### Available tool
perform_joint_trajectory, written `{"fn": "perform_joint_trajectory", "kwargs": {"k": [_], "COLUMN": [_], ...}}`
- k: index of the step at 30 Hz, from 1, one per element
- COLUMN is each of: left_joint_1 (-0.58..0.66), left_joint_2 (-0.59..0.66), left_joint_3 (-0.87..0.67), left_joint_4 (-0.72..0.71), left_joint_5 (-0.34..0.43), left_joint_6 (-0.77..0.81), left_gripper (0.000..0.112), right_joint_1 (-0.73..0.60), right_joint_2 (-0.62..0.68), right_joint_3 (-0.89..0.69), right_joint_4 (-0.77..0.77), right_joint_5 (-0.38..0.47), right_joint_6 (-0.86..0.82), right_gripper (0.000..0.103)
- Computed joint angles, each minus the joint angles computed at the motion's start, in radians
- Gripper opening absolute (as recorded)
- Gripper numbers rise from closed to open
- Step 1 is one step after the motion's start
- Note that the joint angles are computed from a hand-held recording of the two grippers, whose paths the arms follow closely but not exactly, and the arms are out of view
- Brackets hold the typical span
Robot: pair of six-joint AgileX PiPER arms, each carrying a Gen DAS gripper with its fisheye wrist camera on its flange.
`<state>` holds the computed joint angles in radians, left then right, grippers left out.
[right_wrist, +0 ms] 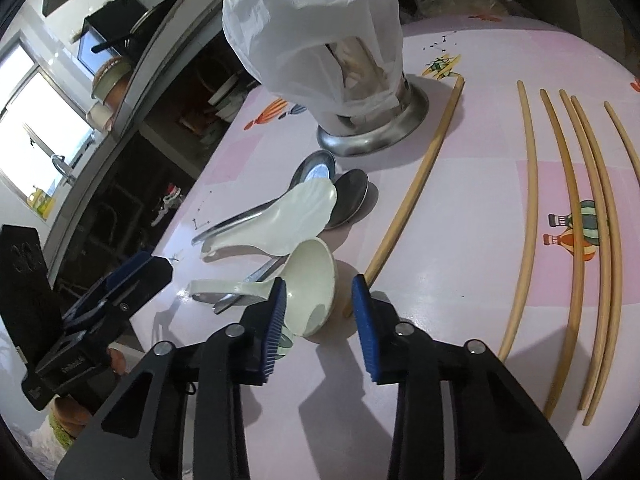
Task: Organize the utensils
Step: 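Reach the right gripper to the white ladle and grasp its handle, then grasp the white rice spoon by its handle with the left gripper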
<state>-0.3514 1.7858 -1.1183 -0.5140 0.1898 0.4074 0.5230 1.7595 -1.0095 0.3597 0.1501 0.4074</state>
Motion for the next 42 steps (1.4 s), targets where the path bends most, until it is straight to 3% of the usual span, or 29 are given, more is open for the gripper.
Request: {"fn": "perform_joint_trajectory", "kwargs": {"k": [8, 10, 16, 21, 25, 29, 36, 42], "left_joint_1": [0.011, 0.01, 0.002, -0.003, -0.01, -0.019, -0.021, -0.042], "left_joint_2": [0.014, 0.013, 0.011, 0.02, 0.072, 0.18, 0.378, 0.433], "left_joint_3": [-0.016, -0.017, -0.025, -0.061, -0.156, -0.33, -0.667, -0.781], "left_joint_4": [0.03, 0.049, 0.128, 0.051, -0.068, -0.071, 0.024, 0.061], "left_joint_5": [0.017, 0.019, 0.024, 0.06, 0.148, 0.283, 0.558, 0.674], "left_joint_6": [-0.033, -0.053, -0.127, -0.006, 0.24, 0.379, 0.392, 0.453], "left_gripper": [0.095, 0.095, 0.095, 0.095, 0.095, 0.094, 0.074, 0.073], "right_joint_1": [-0.003, -0.009, -0.022, -0.087, -0.136, -0.179, -0.195, -0.22], "right_joint_2": [0.028, 0.031, 0.018, -0.037, -0.077, -0.093, -0.098, -0.089], "right_joint_3": [-0.008, -0.007, -0.019, 0.0, 0.022, 0.041, 0.069, 0.08], "right_joint_4": [-0.06, 0.023, 0.091, 0.148, 0.122, 0.163, 0.239, 0.326], "right_joint_5": [0.003, -0.001, 0.042, 0.134, 0.188, 0.209, 0.188, 0.194], "right_joint_6": [0.049, -0.041, -0.206, -0.402, -0.462, -0.523, -0.584, -0.683], "right_gripper": [0.013, 0.007, 0.005, 0.005, 0.005, 0.005, 0.005, 0.005]}}
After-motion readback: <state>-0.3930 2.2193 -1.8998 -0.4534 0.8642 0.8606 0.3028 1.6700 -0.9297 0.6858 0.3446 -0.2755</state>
